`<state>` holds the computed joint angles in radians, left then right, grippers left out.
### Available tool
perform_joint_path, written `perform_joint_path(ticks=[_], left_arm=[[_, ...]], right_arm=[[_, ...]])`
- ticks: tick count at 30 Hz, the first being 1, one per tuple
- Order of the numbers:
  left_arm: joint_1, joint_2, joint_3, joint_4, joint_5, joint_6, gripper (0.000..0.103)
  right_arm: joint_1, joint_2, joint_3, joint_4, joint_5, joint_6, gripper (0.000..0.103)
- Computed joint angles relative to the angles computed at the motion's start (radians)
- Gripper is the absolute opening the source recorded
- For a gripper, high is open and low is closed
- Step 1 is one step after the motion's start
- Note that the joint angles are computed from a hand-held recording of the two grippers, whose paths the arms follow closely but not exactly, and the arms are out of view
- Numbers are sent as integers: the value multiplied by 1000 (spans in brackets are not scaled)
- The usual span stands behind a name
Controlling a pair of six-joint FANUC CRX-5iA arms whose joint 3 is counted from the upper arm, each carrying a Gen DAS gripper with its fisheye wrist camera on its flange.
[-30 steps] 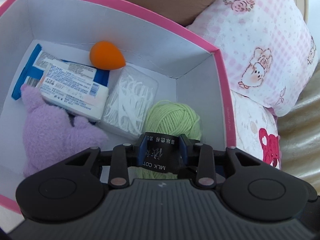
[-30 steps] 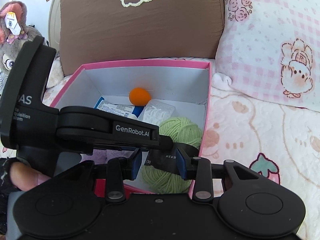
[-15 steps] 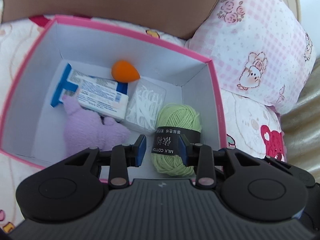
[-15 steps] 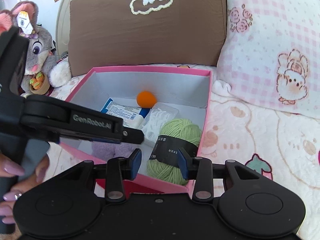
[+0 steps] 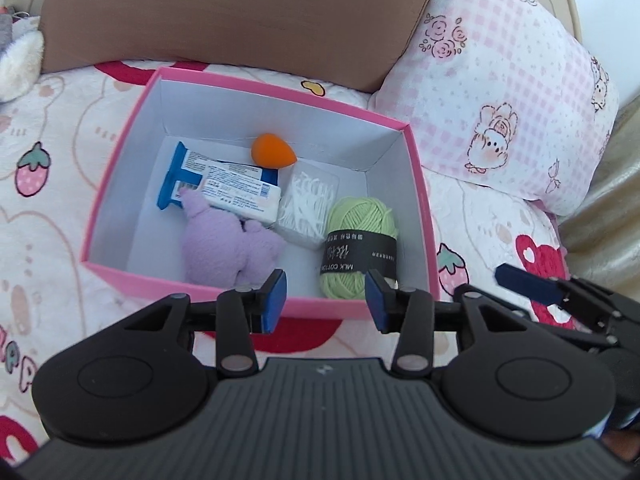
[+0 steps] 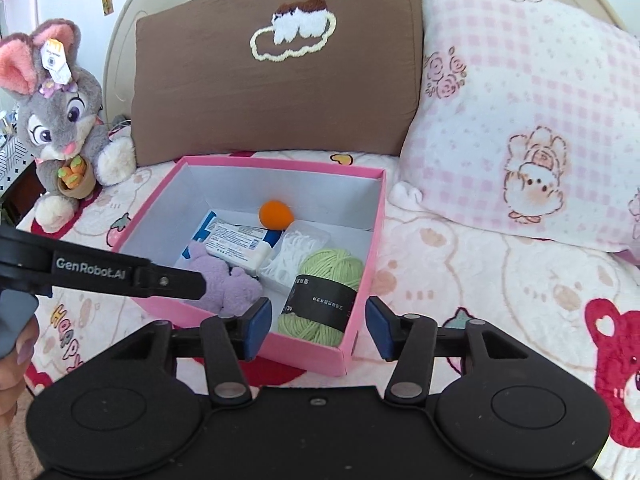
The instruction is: Organize objects
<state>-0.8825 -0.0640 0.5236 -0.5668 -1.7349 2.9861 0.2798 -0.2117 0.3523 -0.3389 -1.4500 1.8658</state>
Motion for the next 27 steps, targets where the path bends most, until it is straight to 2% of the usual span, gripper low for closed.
perform_joint_path(ticks=[10, 15, 19, 22, 24, 27], left_arm=[[-122, 73, 142, -69, -153, 14, 56], [-168, 91, 193, -92, -171, 16, 57], [-206, 116, 241, -121, -198, -1, 63], [-234, 147, 289, -151, -247, -20, 69], [-250, 165, 316, -168, -278, -36, 73], [-265, 157, 302, -168, -265, -15, 75]], right_arm=[[-46, -47, 23, 27, -34, -8, 73], [-63, -69, 26, 10, -48, -13, 76], [-49, -87, 14, 39, -47, -36, 80], [-35, -103, -6, 71, -34, -68, 91], [-29, -108, -14, 89, -33, -77, 91], [6, -114, -31, 157, -32, -121, 94]])
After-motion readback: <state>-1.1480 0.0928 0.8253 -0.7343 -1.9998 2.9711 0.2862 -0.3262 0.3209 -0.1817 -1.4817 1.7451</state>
